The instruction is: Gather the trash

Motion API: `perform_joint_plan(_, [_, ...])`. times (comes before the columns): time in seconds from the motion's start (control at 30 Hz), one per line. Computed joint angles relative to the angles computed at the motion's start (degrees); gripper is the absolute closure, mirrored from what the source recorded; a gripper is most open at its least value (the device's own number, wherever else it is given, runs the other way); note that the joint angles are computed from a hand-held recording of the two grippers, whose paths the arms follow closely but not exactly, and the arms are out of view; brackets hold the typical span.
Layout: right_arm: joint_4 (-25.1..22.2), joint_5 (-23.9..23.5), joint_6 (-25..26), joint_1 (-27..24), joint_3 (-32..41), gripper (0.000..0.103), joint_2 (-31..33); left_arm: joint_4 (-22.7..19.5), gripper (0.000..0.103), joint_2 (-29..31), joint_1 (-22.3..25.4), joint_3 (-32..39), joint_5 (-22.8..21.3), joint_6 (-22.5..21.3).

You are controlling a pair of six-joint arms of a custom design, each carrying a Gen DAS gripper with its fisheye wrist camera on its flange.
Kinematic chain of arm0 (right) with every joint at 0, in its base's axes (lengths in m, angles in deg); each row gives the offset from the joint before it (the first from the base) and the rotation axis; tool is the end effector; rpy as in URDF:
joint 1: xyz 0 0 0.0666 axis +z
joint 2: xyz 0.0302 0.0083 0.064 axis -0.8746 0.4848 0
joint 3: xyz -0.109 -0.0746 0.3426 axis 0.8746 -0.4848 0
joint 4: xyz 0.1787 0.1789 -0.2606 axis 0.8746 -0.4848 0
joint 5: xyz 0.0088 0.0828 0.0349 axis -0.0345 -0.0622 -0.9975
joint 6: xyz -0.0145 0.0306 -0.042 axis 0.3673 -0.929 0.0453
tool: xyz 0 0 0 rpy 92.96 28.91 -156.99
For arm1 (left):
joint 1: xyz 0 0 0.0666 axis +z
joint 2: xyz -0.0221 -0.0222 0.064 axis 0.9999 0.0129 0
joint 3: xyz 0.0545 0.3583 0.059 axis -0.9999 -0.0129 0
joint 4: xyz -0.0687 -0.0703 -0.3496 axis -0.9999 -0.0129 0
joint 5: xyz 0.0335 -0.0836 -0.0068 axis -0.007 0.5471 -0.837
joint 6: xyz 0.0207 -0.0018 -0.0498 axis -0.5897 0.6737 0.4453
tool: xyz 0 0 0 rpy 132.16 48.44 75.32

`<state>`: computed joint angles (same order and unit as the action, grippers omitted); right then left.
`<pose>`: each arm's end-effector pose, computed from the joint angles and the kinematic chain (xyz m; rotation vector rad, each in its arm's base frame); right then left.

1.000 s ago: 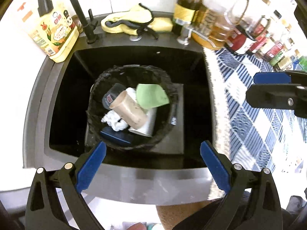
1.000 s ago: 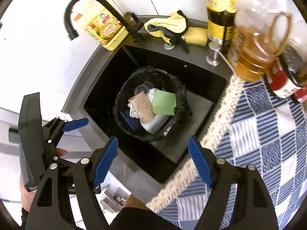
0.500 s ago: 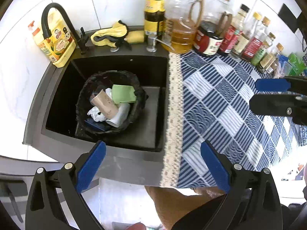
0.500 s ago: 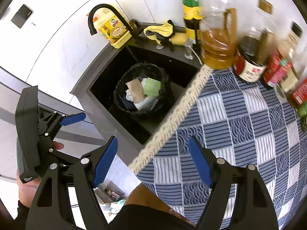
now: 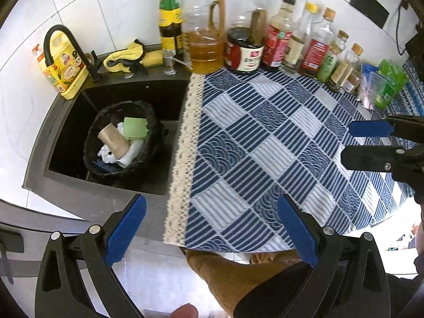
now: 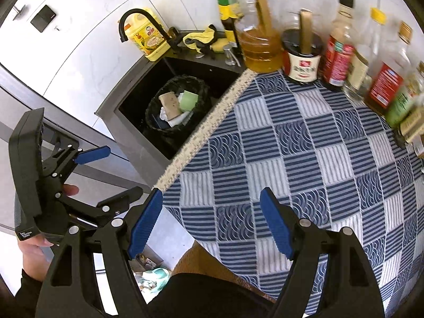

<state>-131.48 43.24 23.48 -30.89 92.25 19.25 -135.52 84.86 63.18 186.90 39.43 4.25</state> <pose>0.3386 0.2012 0.5521 0.0612 2.7585 0.5078 0.3753 -0.1869 0.5321 0.8286 2.6158 -0.1802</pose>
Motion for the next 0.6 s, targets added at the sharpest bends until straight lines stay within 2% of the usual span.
perform_joint_plan(0.23, [0.91,0.01,0.79,-1.10,-7.40,0.027,-6.82,2.08,0.007,-3.18,-5.19,-3.66,-1.91,4.01])
perform_joint_plan(0.6, [1.10,0.79,2.17,-1.15,-12.18,0.025,-12.80,2.88,0.007,-5.50,-7.97,-6.13,-2.62,8.47])
